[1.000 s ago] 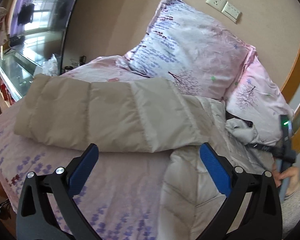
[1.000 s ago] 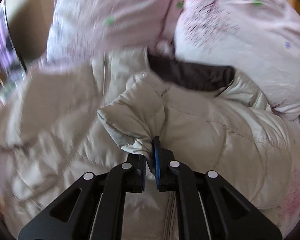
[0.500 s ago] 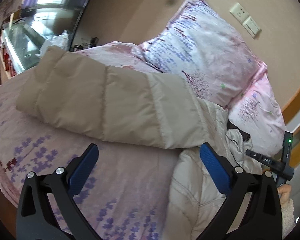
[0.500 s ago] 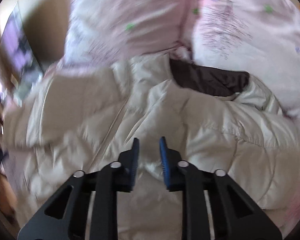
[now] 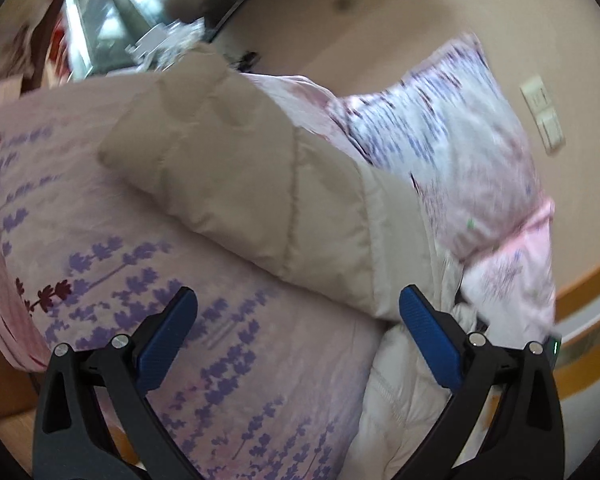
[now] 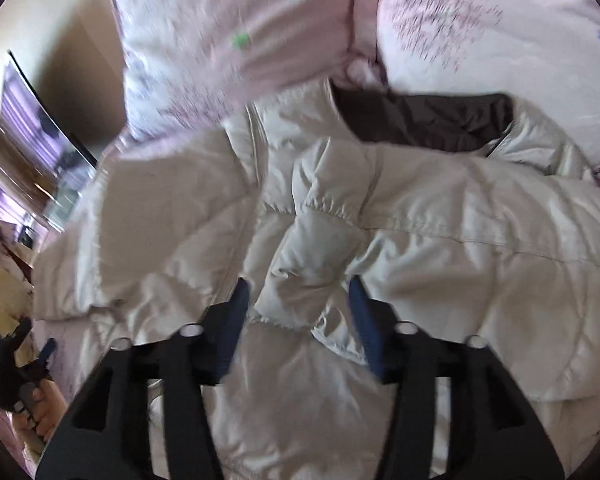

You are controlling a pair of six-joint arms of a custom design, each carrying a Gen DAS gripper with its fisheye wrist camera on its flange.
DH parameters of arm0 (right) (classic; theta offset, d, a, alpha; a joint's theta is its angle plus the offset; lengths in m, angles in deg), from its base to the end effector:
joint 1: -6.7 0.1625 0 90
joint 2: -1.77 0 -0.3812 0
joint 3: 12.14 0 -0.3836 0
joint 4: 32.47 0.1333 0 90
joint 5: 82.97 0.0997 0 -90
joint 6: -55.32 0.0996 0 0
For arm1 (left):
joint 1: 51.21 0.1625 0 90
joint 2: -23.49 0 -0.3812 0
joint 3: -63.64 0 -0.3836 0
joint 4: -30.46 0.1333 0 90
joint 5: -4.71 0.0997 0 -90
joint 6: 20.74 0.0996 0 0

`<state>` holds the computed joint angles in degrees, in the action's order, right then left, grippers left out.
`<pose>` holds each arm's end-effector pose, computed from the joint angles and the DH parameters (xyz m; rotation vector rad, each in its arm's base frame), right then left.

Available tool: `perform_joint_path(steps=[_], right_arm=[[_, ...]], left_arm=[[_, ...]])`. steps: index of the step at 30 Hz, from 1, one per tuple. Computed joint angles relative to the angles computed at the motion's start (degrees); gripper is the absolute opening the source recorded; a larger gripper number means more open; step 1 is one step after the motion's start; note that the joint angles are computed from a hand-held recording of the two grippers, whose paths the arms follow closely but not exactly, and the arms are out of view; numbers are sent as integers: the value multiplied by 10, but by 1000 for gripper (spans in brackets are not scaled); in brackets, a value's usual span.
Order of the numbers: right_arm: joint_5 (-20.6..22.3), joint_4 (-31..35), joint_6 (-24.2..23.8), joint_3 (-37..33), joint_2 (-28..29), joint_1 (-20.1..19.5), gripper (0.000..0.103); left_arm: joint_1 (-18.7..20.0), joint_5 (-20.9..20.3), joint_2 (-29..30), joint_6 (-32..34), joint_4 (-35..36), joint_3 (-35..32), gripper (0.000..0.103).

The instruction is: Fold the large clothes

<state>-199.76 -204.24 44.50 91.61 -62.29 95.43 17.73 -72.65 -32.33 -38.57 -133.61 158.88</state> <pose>0.0752 -0.5973 0.2611 -0.0199 -2.4800 0.8828 -0.0880 -0.6602 0.2110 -0.0189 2.9815 -0.9864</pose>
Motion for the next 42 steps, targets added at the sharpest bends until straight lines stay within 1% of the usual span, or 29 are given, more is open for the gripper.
perform_joint_path(steps=[3, 5, 8, 9, 10, 11, 13, 16, 20, 24, 25, 27, 30, 32, 36, 40, 42], right_arm=[[19, 2, -1, 20, -27, -1, 58], [30, 1, 2, 36, -46, -3, 60], [38, -4, 0, 58, -74, -5, 61], [41, -8, -1, 67, -82, -6, 63], [43, -15, -3, 74, -88, -8, 64], [43, -22, -5, 84, -98, -9, 65], [42, -34, -9, 105, -118, -12, 65], [36, -53, -15, 126, -138, -16, 65], [27, -83, -27, 146, -162, -23, 66], [34, -101, -25, 165, -188, -33, 68], [36, -109, -26, 171, -194, -36, 68], [38, -121, -27, 180, -203, -40, 68], [42, -135, -28, 194, -218, -49, 68], [44, -137, -26, 201, -228, -56, 68], [48, -148, -21, 214, -242, -67, 68], [48, -158, -16, 223, -253, -78, 68], [49, -163, -11, 226, -257, -84, 68]], left_arm=[[3, 13, 5, -19, -17, -7, 99], [5, 29, 11, -40, -22, -17, 97], [11, 38, 20, -71, -21, -35, 86], [13, 41, 25, -78, -22, -41, 72], [17, 47, 30, -91, -22, -50, 62], [20, 48, 33, -100, -20, -56, 57], [27, 57, 41, -114, -3, -74, 28], [36, 42, 47, -119, 9, -95, 11], [14, 51, 49, -73, -2, -118, 8], [-23, 38, 53, -20, -18, -140, 8], [-36, 29, 57, -1, -22, -148, 8], [-56, 6, 66, 26, -25, -160, 8], [-87, -50, 87, 65, -16, -180, 8], [-107, -92, 109, 85, 9, -200, 8], [-140, -156, 159, 118, 64, -233, 8], [-166, -197, 203, 152, 124, -251, 8], [-179, -205, 229, 167, 166, -263, 8]])
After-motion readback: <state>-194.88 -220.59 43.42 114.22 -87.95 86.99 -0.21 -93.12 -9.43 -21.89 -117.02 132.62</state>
